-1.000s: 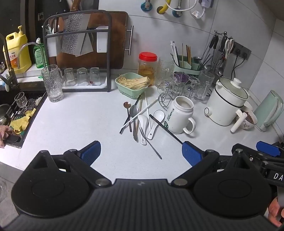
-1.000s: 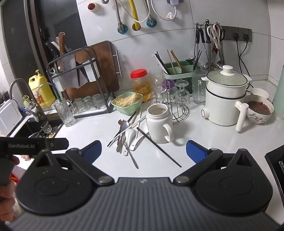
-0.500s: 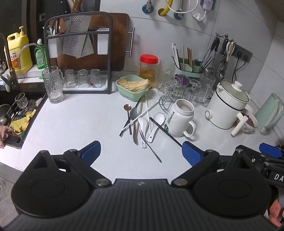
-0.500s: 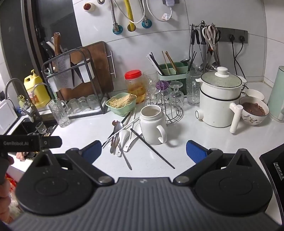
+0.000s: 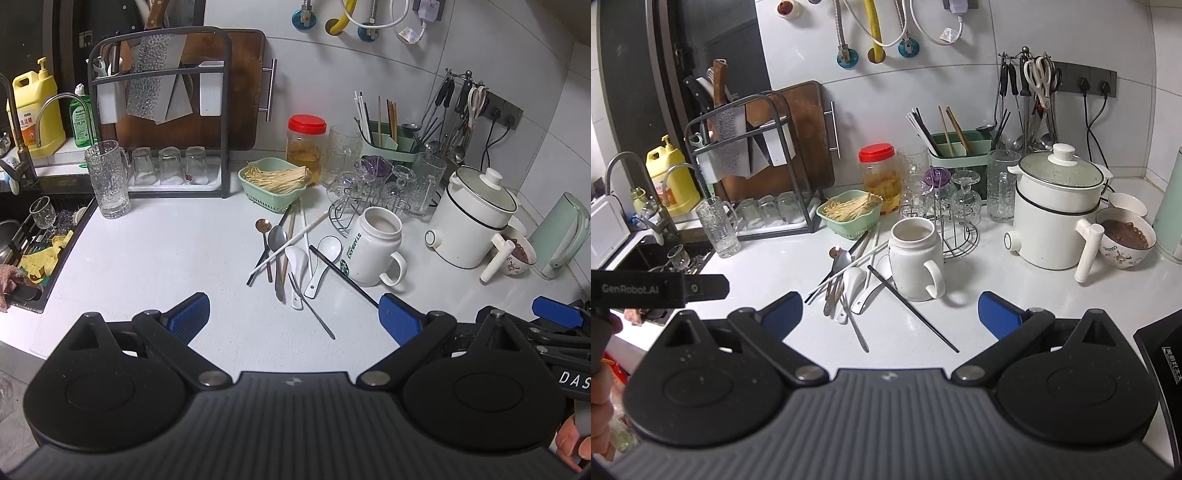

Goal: Organize utensils

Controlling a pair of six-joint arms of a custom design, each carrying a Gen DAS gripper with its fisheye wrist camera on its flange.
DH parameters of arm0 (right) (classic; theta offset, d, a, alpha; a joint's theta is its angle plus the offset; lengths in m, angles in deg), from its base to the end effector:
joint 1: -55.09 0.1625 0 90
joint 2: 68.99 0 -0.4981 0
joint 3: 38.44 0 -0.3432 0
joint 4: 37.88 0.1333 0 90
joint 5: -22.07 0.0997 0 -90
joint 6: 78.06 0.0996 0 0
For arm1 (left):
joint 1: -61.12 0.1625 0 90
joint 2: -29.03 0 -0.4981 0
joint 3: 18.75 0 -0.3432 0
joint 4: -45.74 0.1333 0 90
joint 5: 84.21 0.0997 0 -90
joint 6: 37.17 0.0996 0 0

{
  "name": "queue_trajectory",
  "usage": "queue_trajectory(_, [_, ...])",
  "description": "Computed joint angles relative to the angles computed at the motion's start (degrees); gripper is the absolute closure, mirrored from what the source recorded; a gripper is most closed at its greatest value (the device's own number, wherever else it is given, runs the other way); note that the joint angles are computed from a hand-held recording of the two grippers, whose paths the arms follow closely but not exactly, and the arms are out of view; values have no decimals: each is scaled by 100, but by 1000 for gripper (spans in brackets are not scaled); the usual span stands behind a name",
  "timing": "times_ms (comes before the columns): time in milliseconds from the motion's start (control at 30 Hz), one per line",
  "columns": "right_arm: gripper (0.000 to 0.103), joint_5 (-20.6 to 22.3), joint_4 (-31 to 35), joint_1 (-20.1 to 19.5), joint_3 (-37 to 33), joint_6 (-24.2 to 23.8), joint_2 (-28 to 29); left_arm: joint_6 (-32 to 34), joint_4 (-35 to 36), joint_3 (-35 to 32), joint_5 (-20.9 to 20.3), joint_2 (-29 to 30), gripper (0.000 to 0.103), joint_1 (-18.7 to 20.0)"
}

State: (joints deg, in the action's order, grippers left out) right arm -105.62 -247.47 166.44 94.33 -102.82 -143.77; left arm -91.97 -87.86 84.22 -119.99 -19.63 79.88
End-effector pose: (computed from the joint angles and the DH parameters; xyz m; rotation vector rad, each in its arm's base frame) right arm 0.2238 -0.3736 0.4023 0.4429 -2.1664 1.2691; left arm -0.5148 -0.4010 0.1820 0.4526 2.3357 -0.9831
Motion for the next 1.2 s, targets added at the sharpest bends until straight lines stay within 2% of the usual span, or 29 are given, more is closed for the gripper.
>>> queue_trajectory(900, [0, -31, -24, 32, 92, 110, -40, -65, 58, 74, -149, -36, 3, -24])
queue_trajectory(1067, [0, 168, -120, -7, 133, 142, -55, -47, 41, 61, -194, -27, 3, -15])
queue_trajectory(1133, [0, 327, 70, -64, 129, 293, -133, -43, 65, 26, -240, -21, 3, 7])
queue_trajectory(1200, [0, 292, 184, -70, 100, 365, -132, -21, 73, 4, -234, -2, 3, 9])
